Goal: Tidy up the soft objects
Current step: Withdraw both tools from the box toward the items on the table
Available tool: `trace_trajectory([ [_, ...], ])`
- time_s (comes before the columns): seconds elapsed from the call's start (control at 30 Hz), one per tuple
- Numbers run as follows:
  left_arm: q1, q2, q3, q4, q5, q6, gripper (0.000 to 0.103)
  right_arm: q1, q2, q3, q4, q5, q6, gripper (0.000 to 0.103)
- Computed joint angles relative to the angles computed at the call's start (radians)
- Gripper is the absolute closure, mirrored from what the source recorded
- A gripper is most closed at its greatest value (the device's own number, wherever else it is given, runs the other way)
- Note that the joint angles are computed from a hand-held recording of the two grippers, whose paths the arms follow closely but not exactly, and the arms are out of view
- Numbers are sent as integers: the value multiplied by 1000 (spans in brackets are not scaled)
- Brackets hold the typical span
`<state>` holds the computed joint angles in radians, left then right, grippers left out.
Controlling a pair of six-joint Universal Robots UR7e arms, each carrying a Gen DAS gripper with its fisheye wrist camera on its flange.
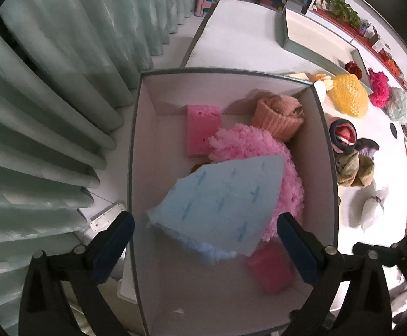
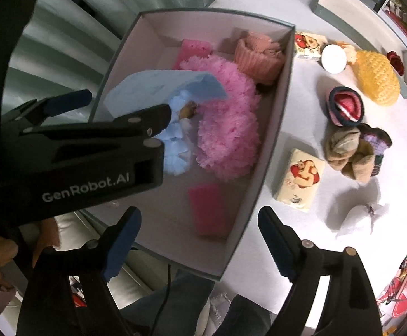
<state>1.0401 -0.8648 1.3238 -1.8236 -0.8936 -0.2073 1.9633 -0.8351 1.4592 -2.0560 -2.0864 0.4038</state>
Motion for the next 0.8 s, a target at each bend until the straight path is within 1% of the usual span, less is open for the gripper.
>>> trace_trajectory([
  [0.07,-2,-4,-1,19,-9,-15,0,3,-15,12,-2,-10,5,11],
  [0.1,-5,-6,4,23,-7,-22,0,4,-22,19,0,-18,11,3],
  [0.13,-8,-9,8,30,-3,-31,0,4,-29,27,-2,-22,16,0],
  [0.27,-17,-28,33,52,-18,-55,0,-7,-76,82,-30,-4,45,0],
  [0.37,-29,-40,54,67,-15,-65,0,-18,-115,120,-26,-16,75,0],
  [0.47,-38,-50,64,88,-37,-68,0,-28,-158,167,-38,-26,110,0],
  [0.57,-54,-54,73,94,-51,-58,0,-52,-223,243,-59,-35,172,0],
  [0.7,-75,-43,66,114,-83,-58,1,-98,-323,339,-60,-37,292,0],
  [0.8,-92,-31,61,118,-91,-54,1,-124,-373,391,-53,-38,370,0],
])
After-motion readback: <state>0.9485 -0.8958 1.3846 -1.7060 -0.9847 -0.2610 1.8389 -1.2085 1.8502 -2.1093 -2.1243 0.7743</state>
